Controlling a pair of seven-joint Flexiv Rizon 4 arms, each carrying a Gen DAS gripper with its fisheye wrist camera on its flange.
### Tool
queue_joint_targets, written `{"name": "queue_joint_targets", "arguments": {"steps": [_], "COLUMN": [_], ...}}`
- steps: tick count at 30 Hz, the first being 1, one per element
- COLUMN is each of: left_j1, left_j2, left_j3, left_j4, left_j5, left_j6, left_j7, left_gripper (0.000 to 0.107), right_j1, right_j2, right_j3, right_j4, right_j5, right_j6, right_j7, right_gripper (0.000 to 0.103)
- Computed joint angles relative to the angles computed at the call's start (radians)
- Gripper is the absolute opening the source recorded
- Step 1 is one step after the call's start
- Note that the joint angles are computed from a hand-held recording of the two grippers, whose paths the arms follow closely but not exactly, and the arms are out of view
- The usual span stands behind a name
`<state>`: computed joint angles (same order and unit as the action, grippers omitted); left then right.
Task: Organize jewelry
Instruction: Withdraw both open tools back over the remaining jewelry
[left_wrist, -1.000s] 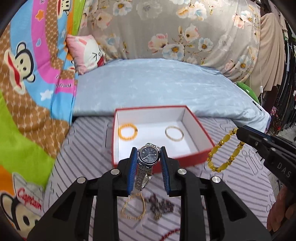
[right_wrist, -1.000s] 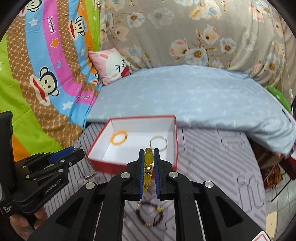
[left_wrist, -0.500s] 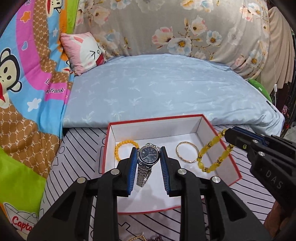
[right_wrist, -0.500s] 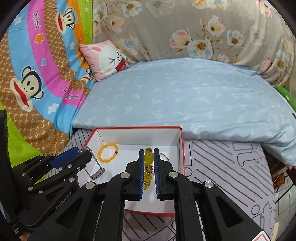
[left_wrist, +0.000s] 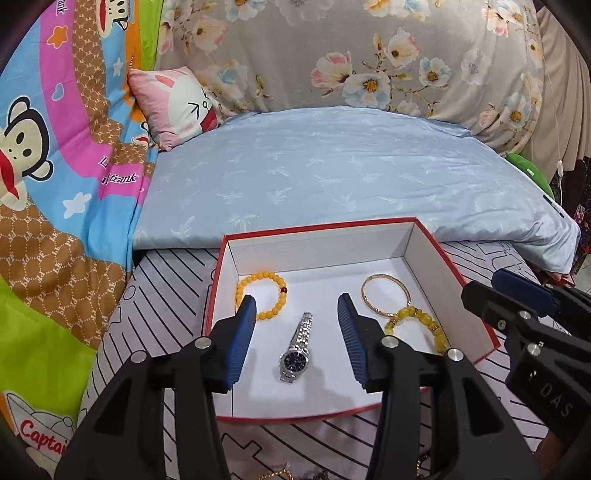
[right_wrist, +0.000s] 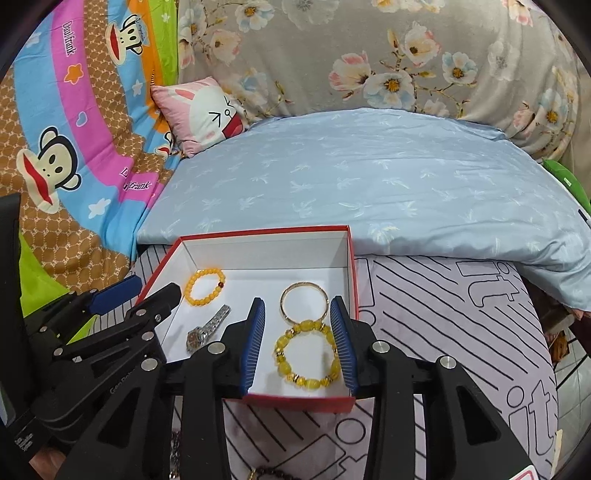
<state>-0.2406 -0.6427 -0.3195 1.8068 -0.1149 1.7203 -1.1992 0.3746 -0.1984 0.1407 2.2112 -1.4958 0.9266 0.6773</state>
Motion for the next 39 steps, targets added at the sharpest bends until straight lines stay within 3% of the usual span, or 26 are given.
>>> {"name": "queue_joint_targets", "arguments": {"steps": [4,16,22,26,34,37,39], "left_j1": [0.011,0.152,0.237,0.286,0.291,0.327,0.33], "left_j2": [0.026,0.119,0.146,0.155,0.154,0.138,0.127], "left_j3": [-0.006,-0.109,-0.168,-0.197,-0.135,-0.149,-0.137], "left_j4": [0.047,0.229,0.312,0.359,0.45,0.476,0.488], "left_j5": [0.011,0.082,0.129,0.158,0.206,0.236,0.254], "left_j6": [0.024,0.079,0.102,0.11,0.161,0.184,0.211], "left_j7": [-0.009,-0.051,-0.084,-0.111,-0.161,-0.188,-0.202], "left_gripper": [0.044,0.044,0.044,0.044,0.045,0.046,0.051], "right_j1": [0.024,0.09,0.156,0.177,0.216,0.23,0.245], "right_j2": [0.014,0.058,0.062,0.059,0.023,0.007,-0.008], "right_j3": [0.02,0.073,0.111,0.115,0.12,0.118,0.119], "right_j4": [0.014,0.082,0.103,0.125,0.153,0.156,0.152], "right_j5": [0.025,0.094,0.19,0.211,0.229,0.222,0.226], "right_j6": [-0.035,-0.092,-0.188,-0.181,-0.145,-0.135,-0.144], "right_j7": [0.002,0.067,0.037,0.068,0.164,0.195,0.204], "right_gripper": [0.038,0.038,0.038,0.038,0.038,0.038,0.038]}}
